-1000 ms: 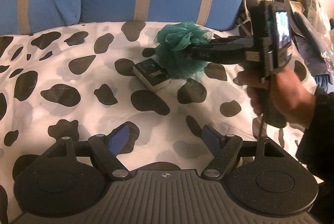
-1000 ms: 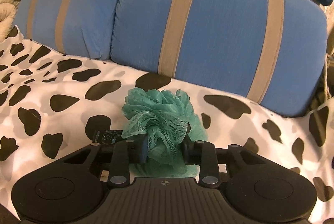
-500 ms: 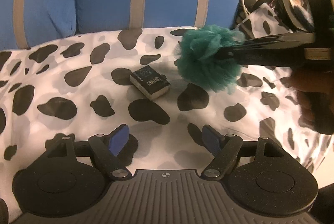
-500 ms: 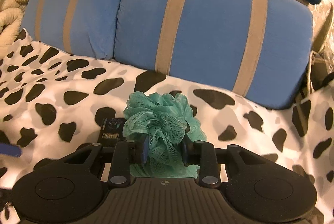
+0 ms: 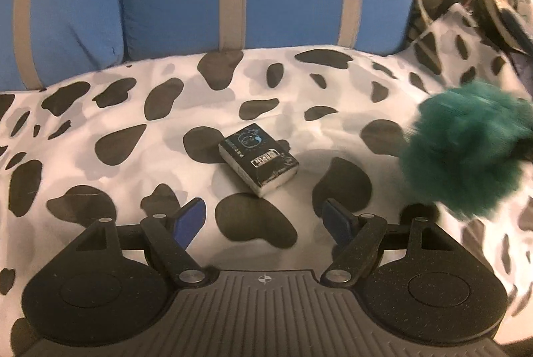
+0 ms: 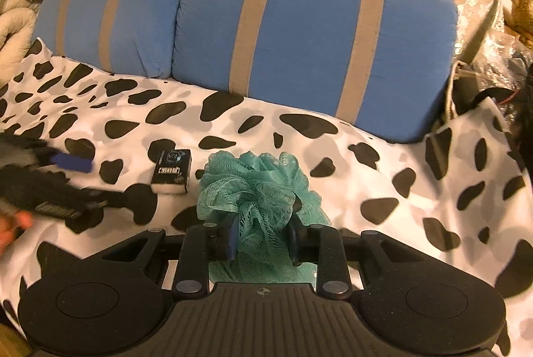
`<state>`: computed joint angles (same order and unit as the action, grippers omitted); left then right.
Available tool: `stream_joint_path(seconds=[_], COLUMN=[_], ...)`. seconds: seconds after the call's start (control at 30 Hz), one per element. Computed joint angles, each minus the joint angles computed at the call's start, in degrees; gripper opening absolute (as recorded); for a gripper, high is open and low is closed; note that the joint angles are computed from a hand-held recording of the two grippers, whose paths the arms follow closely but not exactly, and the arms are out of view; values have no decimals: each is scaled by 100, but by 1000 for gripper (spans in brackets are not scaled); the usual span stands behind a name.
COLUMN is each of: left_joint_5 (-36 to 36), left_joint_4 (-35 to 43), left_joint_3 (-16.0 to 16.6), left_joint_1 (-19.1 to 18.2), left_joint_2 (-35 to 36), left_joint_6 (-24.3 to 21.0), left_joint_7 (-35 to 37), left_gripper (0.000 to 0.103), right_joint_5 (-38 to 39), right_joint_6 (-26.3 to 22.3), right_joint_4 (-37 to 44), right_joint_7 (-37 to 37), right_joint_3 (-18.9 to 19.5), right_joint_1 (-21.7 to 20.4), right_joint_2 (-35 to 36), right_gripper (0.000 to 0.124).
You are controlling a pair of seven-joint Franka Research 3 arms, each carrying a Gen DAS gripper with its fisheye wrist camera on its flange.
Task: Organize soft objects
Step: 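Grasp the small black box with the left tool while the right tool holds the loofah, then carry the black box and loofah with both tools over the cardboard box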
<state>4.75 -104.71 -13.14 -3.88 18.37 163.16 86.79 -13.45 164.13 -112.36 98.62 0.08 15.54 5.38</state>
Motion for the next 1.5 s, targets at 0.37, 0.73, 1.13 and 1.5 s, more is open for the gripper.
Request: stream_joint_path(seconds=[0.37,0.73,1.13,1.5], left_joint_5=[405,1101,913,536], left_joint_4=[1070,1730,1515,153], left_joint_3=[227,606,311,26], left_joint_1=[-323,-739,-323,35], left_joint_2=[985,1561,1206,17], left_joint_6=[-338,-274,-632,26], left_joint_7=[-701,-1442,-1561,-773], left_gripper=[77,77,55,55], right_joint_5=[391,606,556,659], right_joint_6=[-131,-153,-95,379], right_joint_4=[-418,-357,-276,-413], right_joint_7=[-350,-527,-477,-357], right_joint_3=[138,162,128,158], right_joint_1=[-205,-216,-144,-62], right_joint_2=[-378,-298,-189,-246], right_gripper=[31,30,29,23])
